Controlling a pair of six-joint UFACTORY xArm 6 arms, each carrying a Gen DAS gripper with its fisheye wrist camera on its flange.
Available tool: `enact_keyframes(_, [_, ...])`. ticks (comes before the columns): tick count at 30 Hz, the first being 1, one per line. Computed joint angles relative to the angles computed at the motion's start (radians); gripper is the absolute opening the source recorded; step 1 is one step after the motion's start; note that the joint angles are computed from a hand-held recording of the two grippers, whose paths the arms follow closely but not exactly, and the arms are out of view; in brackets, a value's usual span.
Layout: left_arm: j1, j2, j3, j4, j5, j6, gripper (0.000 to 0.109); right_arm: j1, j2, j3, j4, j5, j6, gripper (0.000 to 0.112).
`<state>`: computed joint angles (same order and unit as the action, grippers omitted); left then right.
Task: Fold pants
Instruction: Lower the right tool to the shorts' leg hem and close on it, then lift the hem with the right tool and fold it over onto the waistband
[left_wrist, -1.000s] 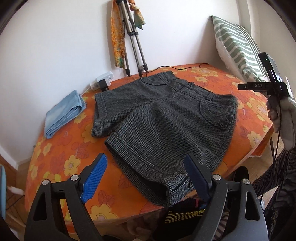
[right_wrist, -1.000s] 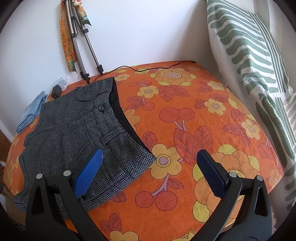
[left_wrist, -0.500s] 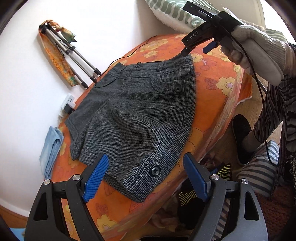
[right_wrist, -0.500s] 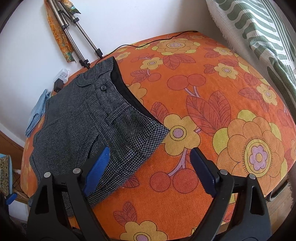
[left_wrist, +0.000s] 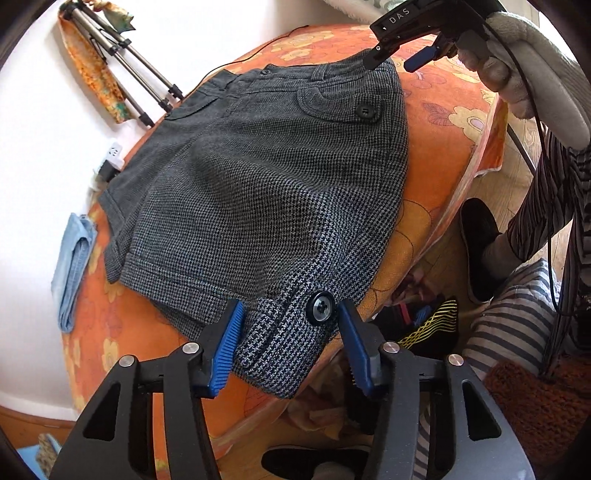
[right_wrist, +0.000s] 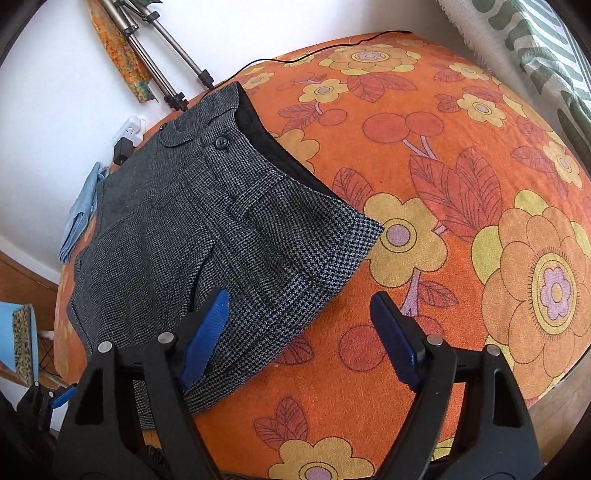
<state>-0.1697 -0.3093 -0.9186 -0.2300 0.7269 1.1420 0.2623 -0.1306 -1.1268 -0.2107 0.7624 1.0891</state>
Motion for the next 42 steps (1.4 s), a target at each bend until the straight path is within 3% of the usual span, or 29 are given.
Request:
enact_keyframes(8, [0.021, -0.003, -0.012, -0.081, 0.042, 0.031, 0.024, 0.0, 0.028, -0.01, 0.05, -0.015, -0.038, 0.059])
enact_keyframes(11, [0.038, 0.001, -0.036, -0.124, 0.078, 0.027, 0.016, -0.004, 0.028, -0.003, 0.066, -0.029, -0.047, 0.047])
enact_keyframes(13, [0.052, 0.01, -0.063, -0.157, 0.104, 0.022, 0.014, -0.007, 0.024, 0.006, 0.077, -0.047, -0.05, 0.038])
enact_keyframes(19, [0.096, 0.045, -0.152, -0.262, 0.169, -0.017, 0.013, -0.01, 0.006, 0.018, 0.063, -0.097, -0.028, 0.027])
enact_keyframes(26, [0.142, 0.107, -0.274, -0.39, 0.174, -0.063, 0.013, -0.015, -0.005, -0.035, 0.018, -0.169, 0.004, 0.021])
enact_keyframes(33, [0.152, 0.208, -0.427, -0.441, 0.125, -0.09, 0.013, -0.005, 0.108, -0.261, -0.095, -0.14, -0.016, 0.018])
enact_keyframes(42, [0.154, 0.444, -0.713, -0.431, 0.114, -0.212, 0.013, -0.038, 0.407, -0.692, -0.059, -0.035, -0.127, 0.016])
